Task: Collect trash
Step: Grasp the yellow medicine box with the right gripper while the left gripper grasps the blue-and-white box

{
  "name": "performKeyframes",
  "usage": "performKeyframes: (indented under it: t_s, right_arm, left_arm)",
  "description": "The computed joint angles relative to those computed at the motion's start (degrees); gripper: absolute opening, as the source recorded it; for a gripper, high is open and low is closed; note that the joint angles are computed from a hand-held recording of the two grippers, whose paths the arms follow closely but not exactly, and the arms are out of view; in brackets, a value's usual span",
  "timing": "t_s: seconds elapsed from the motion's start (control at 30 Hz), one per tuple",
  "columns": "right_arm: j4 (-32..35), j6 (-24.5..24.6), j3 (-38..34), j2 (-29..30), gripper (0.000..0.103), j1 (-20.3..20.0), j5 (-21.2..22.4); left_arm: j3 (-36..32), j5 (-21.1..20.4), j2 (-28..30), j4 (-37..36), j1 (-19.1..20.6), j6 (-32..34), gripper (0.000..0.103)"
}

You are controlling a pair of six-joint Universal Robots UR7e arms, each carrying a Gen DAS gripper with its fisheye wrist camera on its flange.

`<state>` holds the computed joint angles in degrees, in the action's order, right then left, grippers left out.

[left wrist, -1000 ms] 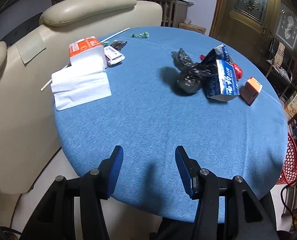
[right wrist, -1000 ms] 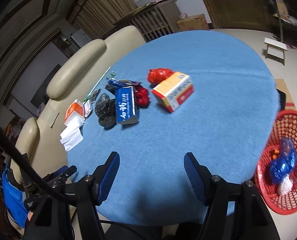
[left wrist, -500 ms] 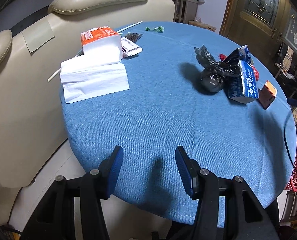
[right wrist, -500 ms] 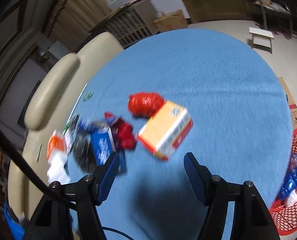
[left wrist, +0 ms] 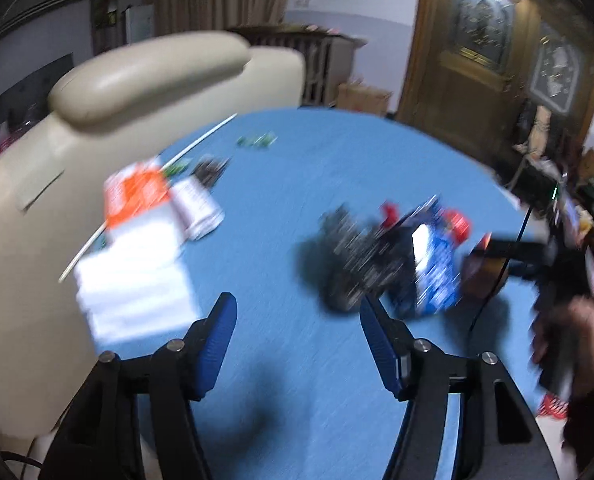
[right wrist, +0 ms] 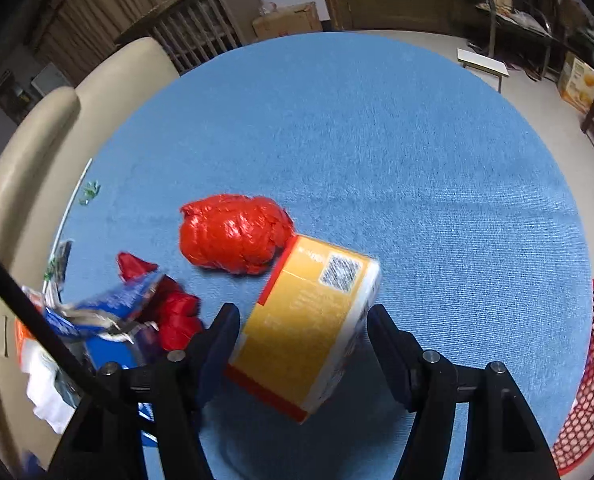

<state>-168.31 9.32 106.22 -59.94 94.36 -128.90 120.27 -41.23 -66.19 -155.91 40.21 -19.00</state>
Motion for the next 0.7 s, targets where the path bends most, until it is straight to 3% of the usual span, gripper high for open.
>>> performKeyframes:
  t_s: [0.07,0.23,0.43,0.53,0.7]
  right_arm:
    - [-1.05,-1.87,1.19,-0.98,0.061,-0.41,0.89]
    - [-2.81,-5.37,5.67,-4.93,0.060,-1.13,2.40]
    - [-4.55,-7.25,13.59,-12.02,0.060,-3.37,9.26]
    - [-6.58,-9.40,17.27,-14.66,0.060,-3.47,9.91]
    - [-10.88,-12.99,22.75,-18.43,0.060,-4.50,12.89]
  left_arm:
    - [-2.79,-2.13,2.60,-2.73,0.29,3.74,0.068]
    - [-12.36,-9.56,10.72,-1.44,1.80,8.40,0.074]
    - [-21.78,-10.16,19.75,2.87,3.11,11.02,0.074]
    - [-24.37,-10.91,22.30,4.25,3.36,13.14,0.074]
    - [-26.83,-8.76,24.95,8.53,4.04,13.41,0.074]
